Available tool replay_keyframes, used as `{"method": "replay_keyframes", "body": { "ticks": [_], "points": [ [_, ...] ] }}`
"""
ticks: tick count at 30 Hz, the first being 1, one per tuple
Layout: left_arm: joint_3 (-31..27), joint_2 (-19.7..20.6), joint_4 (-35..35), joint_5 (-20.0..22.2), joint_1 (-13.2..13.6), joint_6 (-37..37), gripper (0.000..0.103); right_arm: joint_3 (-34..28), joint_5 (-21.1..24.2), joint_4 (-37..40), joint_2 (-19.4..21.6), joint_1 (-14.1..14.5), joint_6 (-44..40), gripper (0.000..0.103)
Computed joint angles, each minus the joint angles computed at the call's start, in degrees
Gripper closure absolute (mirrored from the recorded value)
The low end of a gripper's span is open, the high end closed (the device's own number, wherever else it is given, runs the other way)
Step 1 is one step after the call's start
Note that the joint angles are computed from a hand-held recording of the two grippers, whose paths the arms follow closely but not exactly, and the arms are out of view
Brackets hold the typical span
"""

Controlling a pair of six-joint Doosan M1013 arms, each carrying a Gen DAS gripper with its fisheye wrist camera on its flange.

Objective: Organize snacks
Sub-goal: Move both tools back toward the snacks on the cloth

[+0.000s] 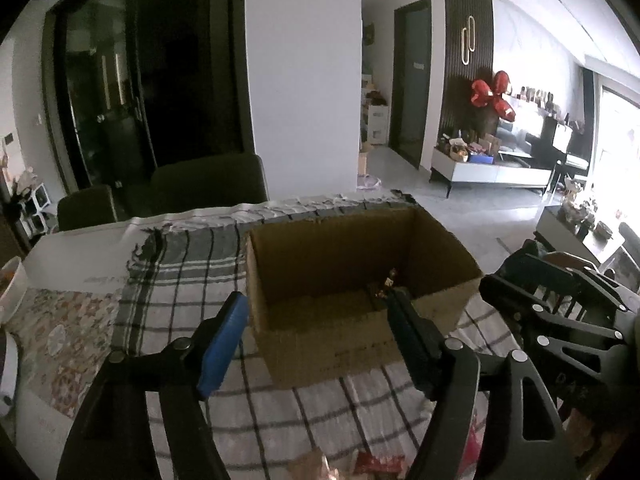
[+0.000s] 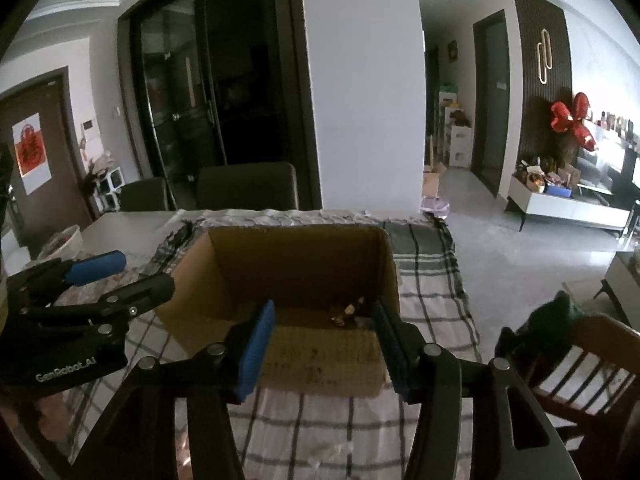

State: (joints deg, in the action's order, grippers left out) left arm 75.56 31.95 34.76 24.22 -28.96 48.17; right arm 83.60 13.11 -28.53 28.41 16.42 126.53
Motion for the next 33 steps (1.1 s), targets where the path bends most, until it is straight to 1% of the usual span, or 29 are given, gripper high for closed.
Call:
{"method": "replay_keyframes", "body": {
  "ticks": [1, 2, 5, 7, 10, 11, 12, 14, 17, 19, 24, 30, 33],
  "points": [
    [0.79, -0.50, 1.62, -0.17, -0.18, -1.68, 0.027, 0.68, 0.01, -3.31, -0.49, 0.20, 3.54, 0.046],
    [2.29, -1.38, 5.38, -0.72, -0.50, -5.75, 0.027, 1.75, -0.30, -8.15, -1.21, 0.48, 8.69, 0.045],
    [5.09, -3.01, 13.09, -1.49, -0.96, -14.75, 0.023, 4.06, 0.50, -23.24, -2.67, 1.39, 23.80, 0.042],
    [6.55, -3.90, 15.83, -1.94, -1.20, -17.65, 0.022, 5.87, 1.15, -31.36, -3.73, 1.98, 32.68, 0.042],
    [8.82, -4.99, 20.48, -1.81, -1.65, -22.09, 0.020, 7.58, 1.39, -35.51, -4.72, 2.53, 37.69, 0.041],
    [9.31, -5.24, 21.10, -1.83, -1.76, -22.81, 0.020, 8.27, 1.52, -37.22, -5.06, 2.76, 39.75, 0.037],
    [10.05, -5.55, 21.62, -1.84, -1.87, -23.62, 0.020, 8.89, 1.66, -38.67, -5.33, 2.92, 41.50, 0.036],
    [11.51, -6.12, 23.39, -1.94, -2.13, -26.37, 0.019, 9.97, 2.03, -40.92, -5.71, 3.28, 43.91, 0.036],
    [13.15, -6.65, 22.96, -2.28, -2.29, -27.45, 0.018, 11.20, 1.66, -39.70, -6.15, 3.41, 43.58, 0.036],
    [13.93, -6.83, 21.96, -2.24, -2.36, -27.32, 0.018, 12.23, 1.60, -40.92, -6.41, 3.64, 45.80, 0.036],
    [15.83, -6.99, 18.90, -2.24, -2.55, -26.77, 0.018, 13.87, 2.35, -40.36, -6.68, 4.11, 45.48, 0.036],
    [17.56, -6.67, 13.83, -2.27, -2.49, -24.92, 0.016, 16.14, 3.08, -43.23, -6.57, 4.99, 50.36, 0.036],
    [18.12, -6.37, 13.33, -1.66, -2.73, -24.51, 0.016, 16.91, 3.28, -43.66, -6.26, 5.25, 51.80, 0.036]
  ]
}}
